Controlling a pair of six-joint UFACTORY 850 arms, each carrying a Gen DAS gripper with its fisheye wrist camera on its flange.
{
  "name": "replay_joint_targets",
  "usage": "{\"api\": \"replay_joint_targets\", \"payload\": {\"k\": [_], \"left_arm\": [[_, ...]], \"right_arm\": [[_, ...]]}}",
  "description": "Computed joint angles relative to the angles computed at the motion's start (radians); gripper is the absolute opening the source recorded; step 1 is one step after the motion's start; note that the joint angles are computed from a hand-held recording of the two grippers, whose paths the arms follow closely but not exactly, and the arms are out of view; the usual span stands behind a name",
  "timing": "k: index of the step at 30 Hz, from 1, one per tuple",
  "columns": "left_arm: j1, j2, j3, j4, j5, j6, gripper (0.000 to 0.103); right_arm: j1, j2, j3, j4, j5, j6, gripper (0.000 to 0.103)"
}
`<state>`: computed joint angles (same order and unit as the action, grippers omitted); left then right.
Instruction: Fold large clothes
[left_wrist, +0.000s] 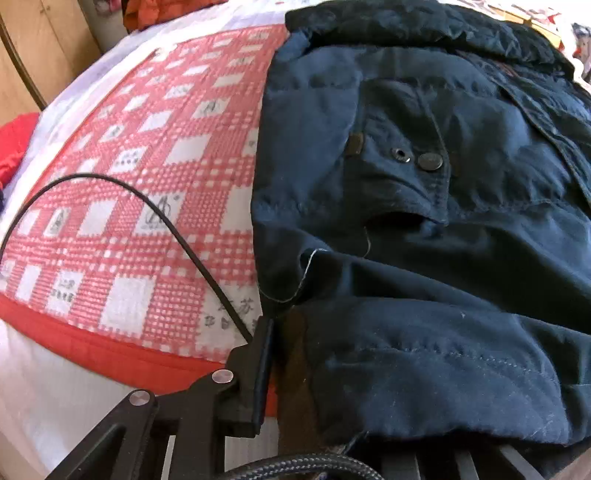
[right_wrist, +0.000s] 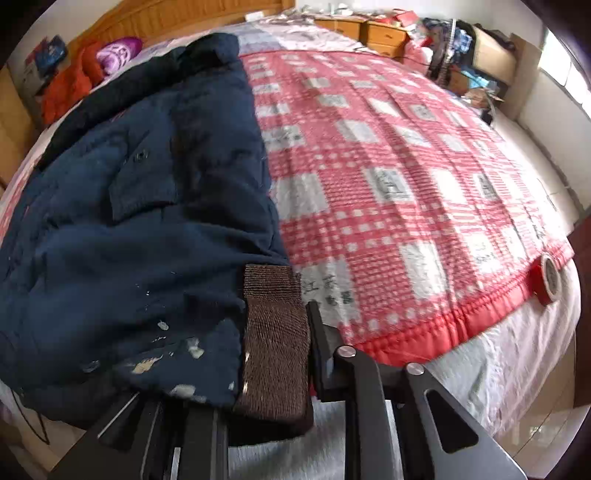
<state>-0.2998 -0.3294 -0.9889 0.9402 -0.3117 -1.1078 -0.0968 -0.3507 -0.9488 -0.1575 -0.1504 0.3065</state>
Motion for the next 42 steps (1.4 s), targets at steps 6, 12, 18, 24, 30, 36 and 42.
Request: {"api": "replay_joint_targets", "payload": {"k": [6, 12, 18, 24, 30, 36, 42], "left_arm": [[0.002, 0.091, 0.044, 0.015, -0.026, -0.072, 0.010], [0.027, 0.182, 0.026, -0.199, -0.059, 0.117, 0.011], [0.017, 0.237, -0.041, -0.391, -0.138, 0.317, 0.011], [-0.021, 0.318, -0.042, -0.550, -0.267, 0.472, 0.011], [-0.052, 0.356, -0.065, -0.659, -0.415, 0.575, 0.011], [-0.022, 0.273, -0.201, -0.681, -0.421, 0.626, 0.011], [0.032, 0.079, -0.509, -0.678, -0.423, 0.708, 0.011]], "right_arm": [[0.009, 0.083, 0.036, -0.142, 0.011, 0.118, 0.020], [-0.018, 0.176, 0.012, 0.148, -0.072, -0.239, 0.015], [-0.041, 0.283, -0.040, 0.191, -0.185, -0.351, 0.014], [-0.090, 0.392, -0.074, 0.217, -0.352, -0.416, 0.013], [-0.124, 0.486, -0.095, 0.199, -0.556, -0.445, 0.010], [-0.104, 0.423, -0.193, 0.180, -0.542, -0.422, 0.010], [-0.097, 0.215, -0.473, 0.257, -0.496, -0.471, 0.010]]}}
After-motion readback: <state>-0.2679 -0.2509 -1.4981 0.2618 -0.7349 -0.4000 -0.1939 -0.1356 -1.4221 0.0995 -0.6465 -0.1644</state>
